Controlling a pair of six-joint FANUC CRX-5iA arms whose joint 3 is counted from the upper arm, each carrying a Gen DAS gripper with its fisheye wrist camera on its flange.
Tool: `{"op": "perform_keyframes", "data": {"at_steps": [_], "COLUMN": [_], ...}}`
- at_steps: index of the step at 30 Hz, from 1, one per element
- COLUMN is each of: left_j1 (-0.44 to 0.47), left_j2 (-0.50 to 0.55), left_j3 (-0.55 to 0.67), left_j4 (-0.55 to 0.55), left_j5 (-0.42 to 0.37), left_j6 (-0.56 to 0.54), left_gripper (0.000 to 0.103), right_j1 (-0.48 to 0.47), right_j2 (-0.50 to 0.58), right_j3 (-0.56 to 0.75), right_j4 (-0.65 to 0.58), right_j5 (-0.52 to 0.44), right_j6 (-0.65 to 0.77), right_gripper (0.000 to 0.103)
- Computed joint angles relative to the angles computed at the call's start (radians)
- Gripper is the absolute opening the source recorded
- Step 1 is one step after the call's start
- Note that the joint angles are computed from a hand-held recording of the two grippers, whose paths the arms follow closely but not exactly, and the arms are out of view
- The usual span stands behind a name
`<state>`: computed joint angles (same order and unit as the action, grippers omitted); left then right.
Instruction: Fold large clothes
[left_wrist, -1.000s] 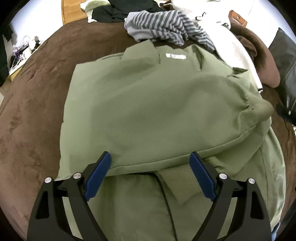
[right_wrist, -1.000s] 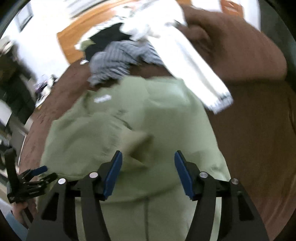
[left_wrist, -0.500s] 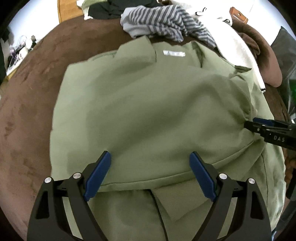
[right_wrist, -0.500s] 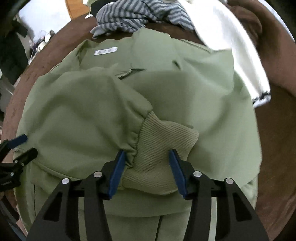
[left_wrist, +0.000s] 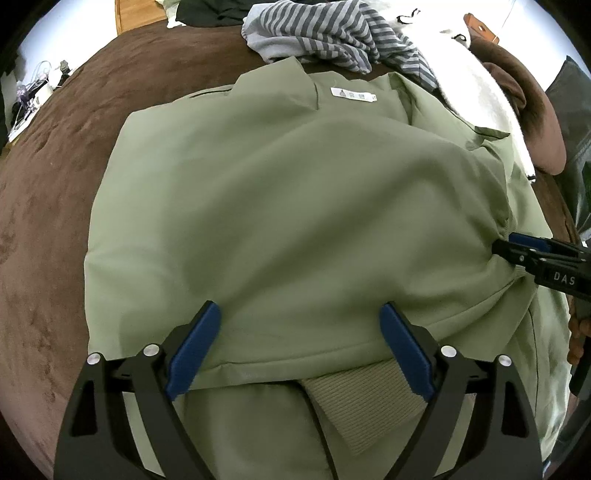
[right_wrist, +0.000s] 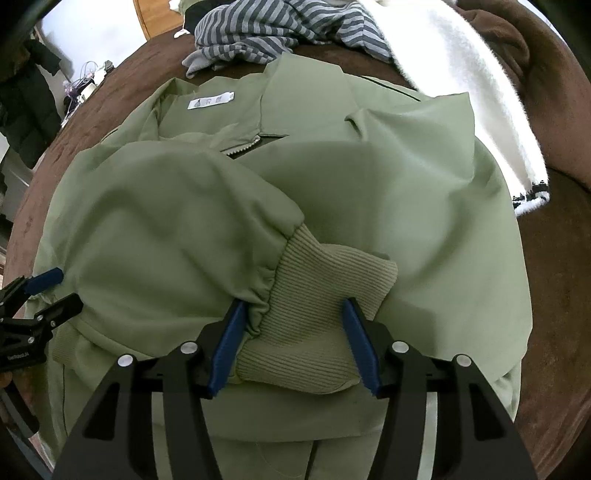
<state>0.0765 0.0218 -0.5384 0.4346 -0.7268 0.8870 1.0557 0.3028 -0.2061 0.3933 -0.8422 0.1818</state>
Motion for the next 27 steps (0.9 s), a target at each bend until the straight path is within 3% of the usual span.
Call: {"op": "perform_keyframes", "data": {"at_steps": [7,9,13,15,27], "left_j1": [0.007,0.019,0.049,0.077,0.334], "left_j2": [-0.039,-0.075,-0.160,-0.215,-0.593], "left_j3": [-0.006,-0.018,-0.031,-0.050,-0.266], "left_j4": [0.007,0.026,0.020,0.023,0.035], "left_j5": [-0.001,-0.005,-0.034,-0.062,-0.283], "left_j6": [-0.016,-0.035,-0.042,-0.061,-0.204], "left_gripper": [0.085,0.085,0.086,0.086,0.093], "right_j1": [0.006,0.017,0.065,0.094,0.388], "right_j2": [-0.012,-0.036,-0.121,-0.169,-0.450], "right_j3": [0.020,0.005,-0.056,-0.093,-0.364], "right_j4": [-0.005,0.024,0.092,0.122,0.201], "right_j5": [-0.034,-0.032,-0.045,-0.053,-0.195], "right_j6": [0.003,-0.024,-0.105,-0.144,-0.461], "right_gripper": [0.056,0.065,0.069,0.076,0.086]}}
